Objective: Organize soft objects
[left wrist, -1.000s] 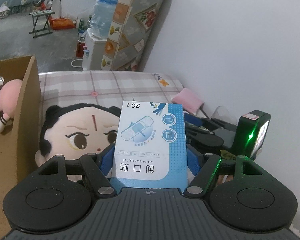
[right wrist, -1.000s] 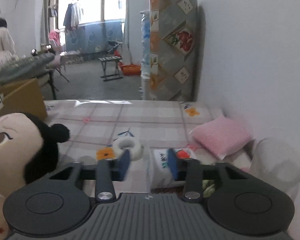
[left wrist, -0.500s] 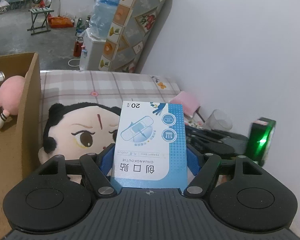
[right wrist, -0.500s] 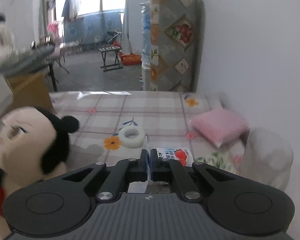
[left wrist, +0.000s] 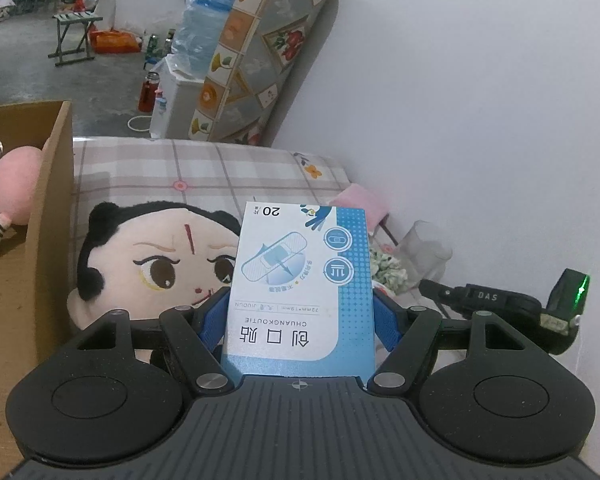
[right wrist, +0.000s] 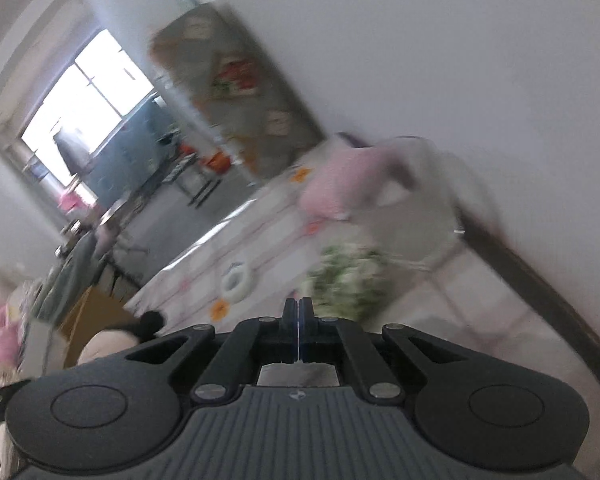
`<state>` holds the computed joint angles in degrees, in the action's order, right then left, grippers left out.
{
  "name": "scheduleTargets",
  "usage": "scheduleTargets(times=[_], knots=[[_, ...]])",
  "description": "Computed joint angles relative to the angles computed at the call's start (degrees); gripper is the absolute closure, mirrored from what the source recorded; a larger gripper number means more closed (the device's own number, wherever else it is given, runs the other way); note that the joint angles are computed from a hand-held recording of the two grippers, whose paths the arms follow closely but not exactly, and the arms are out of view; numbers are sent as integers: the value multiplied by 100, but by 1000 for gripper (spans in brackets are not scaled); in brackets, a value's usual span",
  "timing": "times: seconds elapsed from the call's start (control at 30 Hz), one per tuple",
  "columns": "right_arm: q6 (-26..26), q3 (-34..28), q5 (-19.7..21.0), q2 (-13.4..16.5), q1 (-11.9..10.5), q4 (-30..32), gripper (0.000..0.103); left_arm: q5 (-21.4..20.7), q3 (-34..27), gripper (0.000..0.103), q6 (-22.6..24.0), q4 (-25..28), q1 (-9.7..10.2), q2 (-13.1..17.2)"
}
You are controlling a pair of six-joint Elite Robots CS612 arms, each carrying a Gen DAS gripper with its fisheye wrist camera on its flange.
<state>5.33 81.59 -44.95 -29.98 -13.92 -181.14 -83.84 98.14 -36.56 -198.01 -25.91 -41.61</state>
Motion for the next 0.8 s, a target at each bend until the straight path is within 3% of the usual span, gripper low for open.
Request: scheduleTargets(times=[0.07,0.13,0.2,0.23,0.4,0.57,0.63,0.67,0.7,0.8], knots=[[158,-6,129,40,-41,-69,39,30,2,31,1,9,0,-6],[-4,19,401,66,-64,-189,33,76,7,31,-8,15,-5,-13],[-522,119,421,6,-20,-199,12,110,10,31,-25,28,-7,-17],[-764,152,402,-14,14,-229,10,120,4,31,-36,43,-8,-16],[-2341,271,141,-127,232,-20,10,143,5,31,-33,90,-20,-31],[-3565,167,-620,-90,479,175,10,100,-11,31,0,105,-16,-26],[-3729,100,-737,-50,510,296,10,81,-12,31,11,105,-14,-25],[-3802,51,-687,-37,508,455,16,75,-12,31,16,100,-12,-24],[-3808,7,-620,-25,498,601,28,68,-7,31,20,94,-8,-24],[-3487,-87,-477,-37,454,1041,31,62,-6,31,6,86,-4,-23]])
